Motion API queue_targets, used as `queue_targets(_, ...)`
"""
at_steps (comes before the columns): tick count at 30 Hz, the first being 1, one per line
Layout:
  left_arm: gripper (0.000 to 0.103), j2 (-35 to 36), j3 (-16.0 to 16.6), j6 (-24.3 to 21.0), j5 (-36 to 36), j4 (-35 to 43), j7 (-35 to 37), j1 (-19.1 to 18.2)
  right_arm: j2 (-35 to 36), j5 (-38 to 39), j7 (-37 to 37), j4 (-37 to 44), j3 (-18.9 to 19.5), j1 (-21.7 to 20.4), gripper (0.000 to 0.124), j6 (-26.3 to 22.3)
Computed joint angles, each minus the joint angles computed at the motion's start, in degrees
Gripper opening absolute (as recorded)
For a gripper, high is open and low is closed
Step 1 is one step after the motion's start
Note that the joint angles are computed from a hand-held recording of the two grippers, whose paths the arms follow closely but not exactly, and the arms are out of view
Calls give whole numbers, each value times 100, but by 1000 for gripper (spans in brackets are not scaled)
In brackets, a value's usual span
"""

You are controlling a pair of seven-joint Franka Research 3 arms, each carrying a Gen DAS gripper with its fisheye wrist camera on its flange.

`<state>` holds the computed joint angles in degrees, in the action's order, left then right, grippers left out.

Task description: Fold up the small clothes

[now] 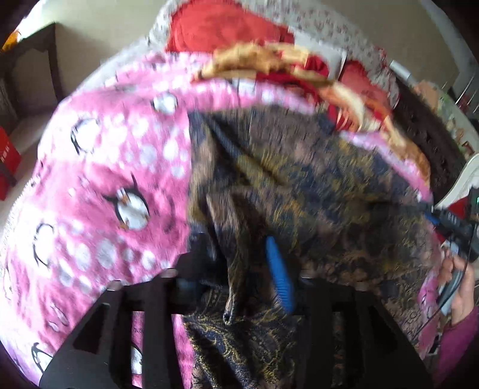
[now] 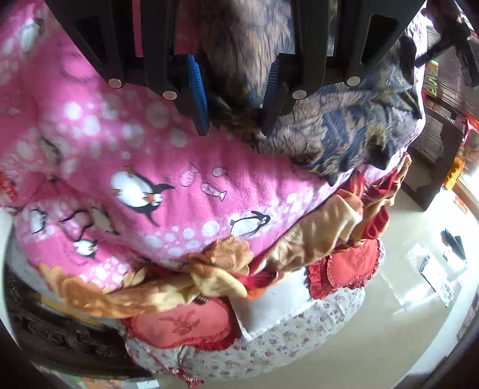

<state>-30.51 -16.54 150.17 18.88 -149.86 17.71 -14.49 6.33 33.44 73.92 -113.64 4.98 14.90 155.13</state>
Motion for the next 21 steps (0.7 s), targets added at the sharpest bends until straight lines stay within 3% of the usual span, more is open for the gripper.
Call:
queue_targets(4,61,87,-232,105,400,96,-269,266,-693,313,-653,-633,41,61,34,-21)
queue_targets(6,61,376,-282,40,559,258,-320,345,-835,-91,-597,-863,42,148,34,84)
queue_targets(9,61,826,-306,-251,743,487,-496,418,-746,-1361,163,-1019,69,185,34,203)
queue_targets(11,61,1103,-223,-287,830,565,-566,420,-552,-1789,447,-971,28,197,35,276)
queue_targets(15,62,1263,-146,-462,1080,711,-681,366,-363,-1249,399,-757,-28,145,38,26)
queue_targets(19,62,959,14,-495,816,578,-492,155,-926,-1138,296,-1137,-70,131,41,-91)
queue_targets(21,62,531,6,-417,697,313,-487,42,-1284,-1107,244,-1397,-113,119,55,-201)
